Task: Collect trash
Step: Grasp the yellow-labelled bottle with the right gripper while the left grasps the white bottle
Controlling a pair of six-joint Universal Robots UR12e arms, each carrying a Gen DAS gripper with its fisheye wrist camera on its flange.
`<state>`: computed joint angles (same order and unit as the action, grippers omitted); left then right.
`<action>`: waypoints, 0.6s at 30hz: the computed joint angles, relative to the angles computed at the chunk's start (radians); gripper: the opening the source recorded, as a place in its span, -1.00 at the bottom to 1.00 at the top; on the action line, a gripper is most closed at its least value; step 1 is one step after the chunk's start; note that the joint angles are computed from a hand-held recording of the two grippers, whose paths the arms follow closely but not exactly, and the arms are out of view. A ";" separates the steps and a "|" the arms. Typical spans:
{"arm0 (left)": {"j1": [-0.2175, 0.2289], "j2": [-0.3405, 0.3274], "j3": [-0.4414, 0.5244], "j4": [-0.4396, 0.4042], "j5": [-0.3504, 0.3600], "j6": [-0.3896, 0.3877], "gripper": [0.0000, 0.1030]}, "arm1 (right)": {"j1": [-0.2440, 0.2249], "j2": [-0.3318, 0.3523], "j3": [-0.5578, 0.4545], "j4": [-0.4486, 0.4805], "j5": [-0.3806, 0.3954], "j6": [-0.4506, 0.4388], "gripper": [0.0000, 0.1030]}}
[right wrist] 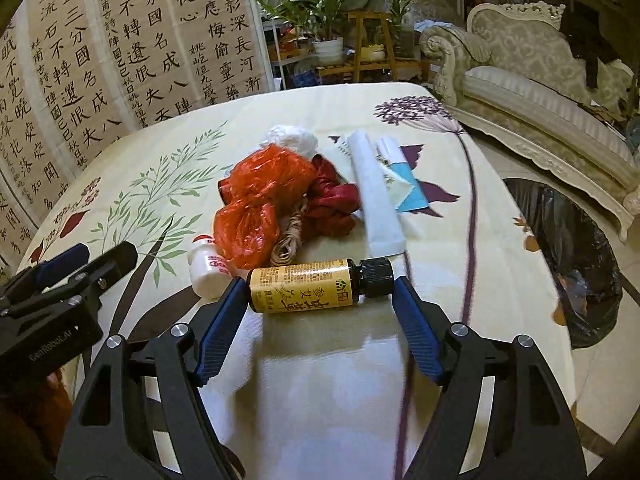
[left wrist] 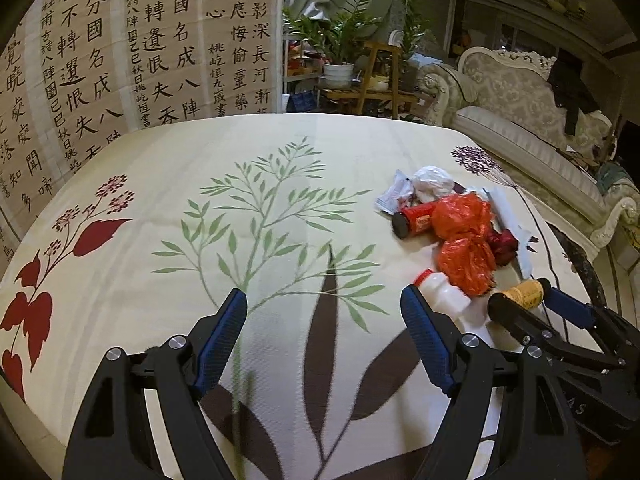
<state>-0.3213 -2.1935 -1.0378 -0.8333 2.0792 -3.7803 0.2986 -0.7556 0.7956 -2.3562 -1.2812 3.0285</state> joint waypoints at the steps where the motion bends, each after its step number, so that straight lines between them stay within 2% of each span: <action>1: -0.001 -0.002 0.003 0.001 -0.004 0.004 0.49 | -0.003 -0.004 0.008 -0.011 -0.005 0.006 0.40; 7: -0.008 -0.030 0.050 -0.014 -0.046 0.024 0.50 | -0.020 -0.016 0.033 -0.045 -0.032 0.041 0.40; 12: -0.016 -0.062 0.101 -0.031 -0.052 0.035 0.50 | -0.034 -0.022 0.049 -0.062 -0.037 0.068 0.40; 18: -0.016 -0.102 0.170 -0.107 -0.059 0.023 0.50 | -0.046 -0.028 0.066 -0.081 -0.032 0.086 0.40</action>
